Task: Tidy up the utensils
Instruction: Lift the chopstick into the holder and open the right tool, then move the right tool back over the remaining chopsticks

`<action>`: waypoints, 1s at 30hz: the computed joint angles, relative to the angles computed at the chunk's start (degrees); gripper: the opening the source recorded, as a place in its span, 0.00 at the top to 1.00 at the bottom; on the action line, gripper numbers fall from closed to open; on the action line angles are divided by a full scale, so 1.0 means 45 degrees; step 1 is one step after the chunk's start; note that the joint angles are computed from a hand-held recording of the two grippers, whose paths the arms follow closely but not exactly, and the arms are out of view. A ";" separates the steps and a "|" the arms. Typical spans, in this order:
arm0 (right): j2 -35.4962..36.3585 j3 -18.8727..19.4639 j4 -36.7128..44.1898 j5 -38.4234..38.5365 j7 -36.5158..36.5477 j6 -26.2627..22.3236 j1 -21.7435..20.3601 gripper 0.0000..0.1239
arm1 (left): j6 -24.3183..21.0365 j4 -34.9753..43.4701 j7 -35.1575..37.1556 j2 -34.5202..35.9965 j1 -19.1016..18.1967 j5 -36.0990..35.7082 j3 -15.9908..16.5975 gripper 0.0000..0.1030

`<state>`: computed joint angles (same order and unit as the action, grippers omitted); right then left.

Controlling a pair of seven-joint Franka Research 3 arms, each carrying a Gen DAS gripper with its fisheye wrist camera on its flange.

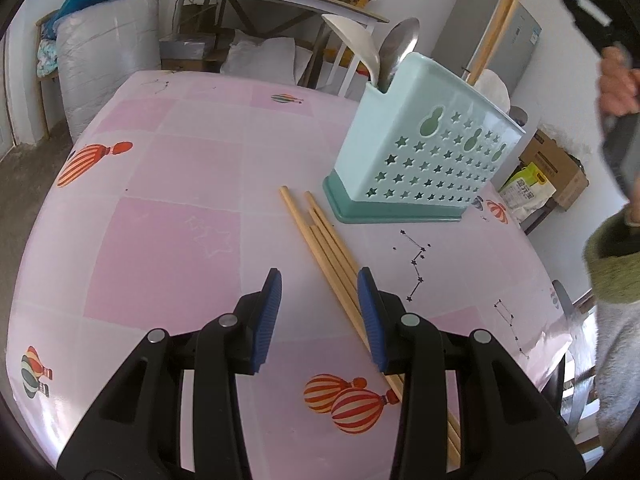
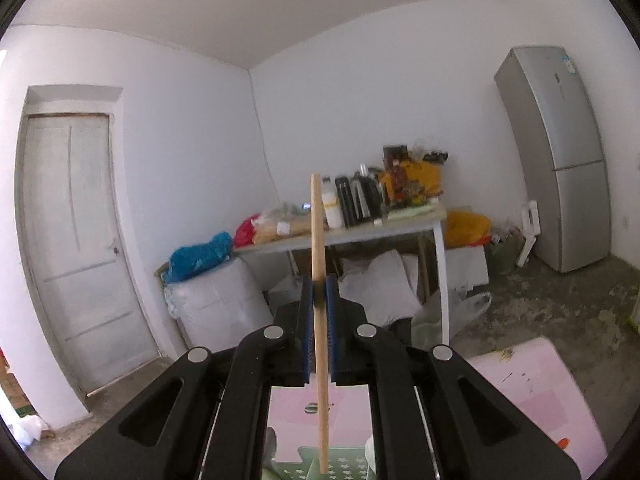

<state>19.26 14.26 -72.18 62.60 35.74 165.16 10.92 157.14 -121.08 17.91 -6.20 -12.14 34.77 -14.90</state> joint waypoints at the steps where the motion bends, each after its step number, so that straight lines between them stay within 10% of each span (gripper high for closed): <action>1: 0.0071 -0.0047 -0.0094 -0.0113 0.0127 0.0070 0.0075 0.95 | 0.0005 -0.0018 -0.0038 -0.0013 0.0006 0.0000 0.0004 0.65; 9: 0.0380 -0.1239 -0.0969 -0.3470 0.4001 -0.1400 0.0353 0.89 | 0.0061 -0.0071 -0.0137 -0.0057 0.0067 0.0027 0.0012 0.65; 12: -0.0177 -0.1102 -0.1804 -0.3360 0.4054 -0.1013 -0.0036 0.70 | 0.0020 -0.0080 -0.0136 -0.0088 0.0084 0.0061 0.0015 0.65; 20: -0.2764 -0.1225 -0.4774 -0.0276 0.1817 -0.0537 -0.0795 0.66 | -0.0086 -0.0140 -0.0203 -0.0236 0.0115 0.0175 -0.0024 0.65; 30: -0.3822 -0.2356 -0.7321 -0.2826 0.3421 -0.7375 0.0149 0.69 | -0.0312 -0.0352 0.0081 -0.0538 0.0037 -0.0205 -0.0057 0.65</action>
<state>2.06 3.65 -105.12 49.89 51.14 131.97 11.59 155.74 -122.66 18.28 -8.62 -11.97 33.85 -15.16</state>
